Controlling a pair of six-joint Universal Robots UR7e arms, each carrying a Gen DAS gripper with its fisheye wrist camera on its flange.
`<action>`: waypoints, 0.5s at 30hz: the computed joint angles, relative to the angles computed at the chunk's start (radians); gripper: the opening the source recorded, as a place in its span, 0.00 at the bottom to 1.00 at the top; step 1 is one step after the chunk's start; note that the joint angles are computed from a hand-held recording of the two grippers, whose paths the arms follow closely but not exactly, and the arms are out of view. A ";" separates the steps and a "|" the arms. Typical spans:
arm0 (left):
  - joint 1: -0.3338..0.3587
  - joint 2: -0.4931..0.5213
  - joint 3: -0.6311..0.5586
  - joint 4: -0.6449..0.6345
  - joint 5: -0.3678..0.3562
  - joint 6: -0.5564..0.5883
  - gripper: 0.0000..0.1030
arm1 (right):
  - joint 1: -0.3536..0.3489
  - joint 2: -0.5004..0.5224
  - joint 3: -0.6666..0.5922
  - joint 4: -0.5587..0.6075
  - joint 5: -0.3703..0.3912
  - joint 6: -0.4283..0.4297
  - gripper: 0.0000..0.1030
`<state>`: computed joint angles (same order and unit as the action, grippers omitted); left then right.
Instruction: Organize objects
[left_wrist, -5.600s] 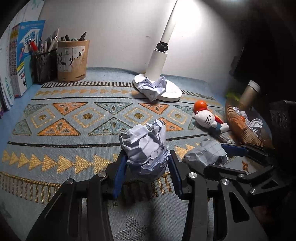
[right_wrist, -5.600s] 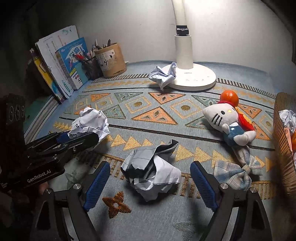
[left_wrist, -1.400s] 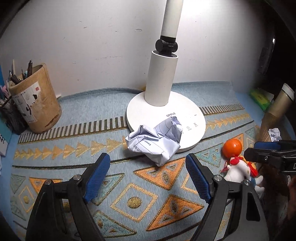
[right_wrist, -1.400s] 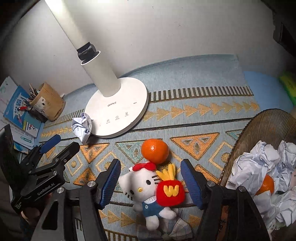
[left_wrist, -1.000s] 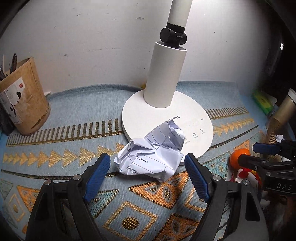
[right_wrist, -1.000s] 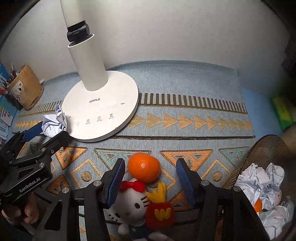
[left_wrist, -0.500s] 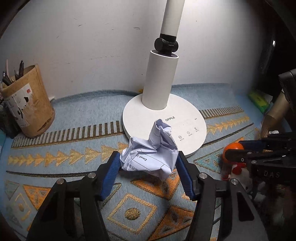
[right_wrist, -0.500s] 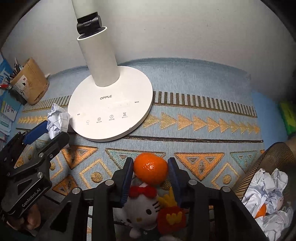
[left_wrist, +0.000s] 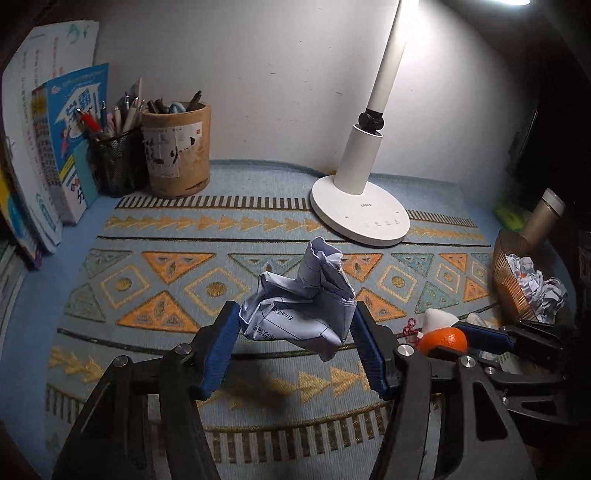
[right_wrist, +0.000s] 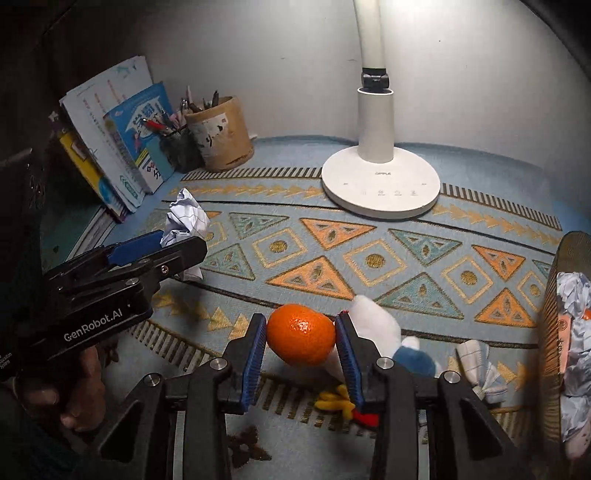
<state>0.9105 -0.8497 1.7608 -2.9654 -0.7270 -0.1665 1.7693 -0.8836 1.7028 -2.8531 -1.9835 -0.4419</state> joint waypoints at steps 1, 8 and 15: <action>0.000 -0.007 0.028 -0.025 0.004 -0.008 0.56 | -0.006 0.005 0.015 -0.014 0.005 -0.001 0.36; 0.008 0.006 0.119 -0.161 0.014 -0.031 0.57 | -0.038 -0.026 0.129 -0.130 0.096 -0.073 0.37; -0.009 0.023 0.133 -0.249 0.034 0.043 0.58 | -0.051 -0.055 0.187 -0.144 0.112 -0.055 0.57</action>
<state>0.9019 -0.8268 1.8934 -3.2142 -0.6934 -0.1237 1.7187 -0.9387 1.8895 -2.9975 -1.8712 -0.4972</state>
